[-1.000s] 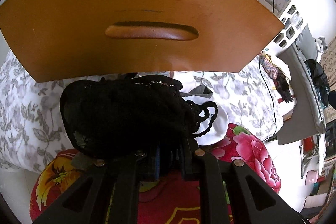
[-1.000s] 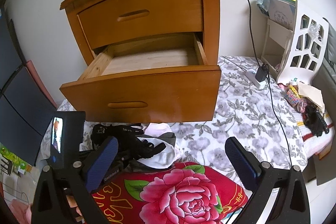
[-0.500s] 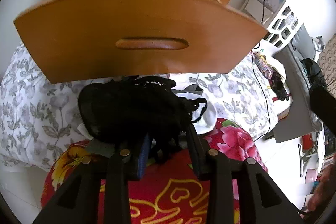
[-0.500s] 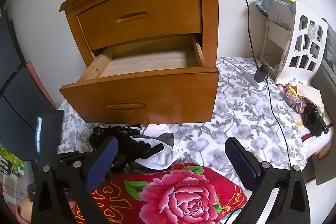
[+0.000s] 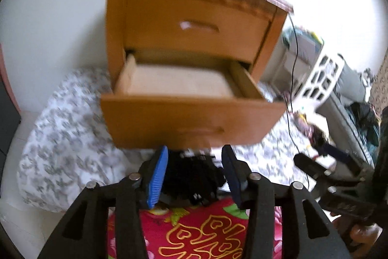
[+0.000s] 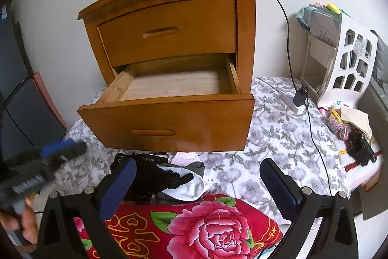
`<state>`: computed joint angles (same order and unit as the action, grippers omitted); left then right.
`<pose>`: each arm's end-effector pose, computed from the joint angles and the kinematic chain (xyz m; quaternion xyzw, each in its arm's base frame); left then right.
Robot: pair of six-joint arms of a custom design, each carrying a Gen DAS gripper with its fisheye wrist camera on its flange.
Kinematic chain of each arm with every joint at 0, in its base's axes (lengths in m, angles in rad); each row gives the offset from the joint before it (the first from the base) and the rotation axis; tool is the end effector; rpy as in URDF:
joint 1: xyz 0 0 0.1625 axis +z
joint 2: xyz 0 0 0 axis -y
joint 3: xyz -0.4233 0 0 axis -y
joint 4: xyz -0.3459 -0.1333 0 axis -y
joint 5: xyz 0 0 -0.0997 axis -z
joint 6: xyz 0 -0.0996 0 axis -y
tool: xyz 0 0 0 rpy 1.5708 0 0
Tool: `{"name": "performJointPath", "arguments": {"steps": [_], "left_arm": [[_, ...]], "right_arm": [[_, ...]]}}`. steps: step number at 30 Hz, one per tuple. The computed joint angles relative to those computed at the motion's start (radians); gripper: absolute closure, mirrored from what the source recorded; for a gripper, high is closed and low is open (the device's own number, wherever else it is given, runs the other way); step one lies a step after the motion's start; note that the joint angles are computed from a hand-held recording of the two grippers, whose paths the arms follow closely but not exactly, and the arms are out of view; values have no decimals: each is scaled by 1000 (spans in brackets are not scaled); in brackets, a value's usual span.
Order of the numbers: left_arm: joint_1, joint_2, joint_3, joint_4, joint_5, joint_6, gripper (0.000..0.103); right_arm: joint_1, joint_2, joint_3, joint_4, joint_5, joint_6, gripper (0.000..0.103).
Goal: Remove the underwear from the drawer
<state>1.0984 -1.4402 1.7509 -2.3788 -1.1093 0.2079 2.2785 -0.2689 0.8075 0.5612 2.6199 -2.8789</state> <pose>-0.0760 -0.5391 0.4456 0.2617 0.9083 -0.2667 0.1881 0.4509 -0.4548 0.0081 0.0718 -0.8467 0.4058 0.3366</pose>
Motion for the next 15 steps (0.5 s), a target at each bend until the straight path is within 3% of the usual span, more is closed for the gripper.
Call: {"name": "performJointPath", "arguments": {"steps": [7,15], "left_arm": [[-11,-24,15,-79,58,12,43],[-3,-19,2,-33,95,-19,34]], "right_arm": [[13,27,-60,32,-1,-23,0],[22,52,-112,57,-1,-40,0]]}}
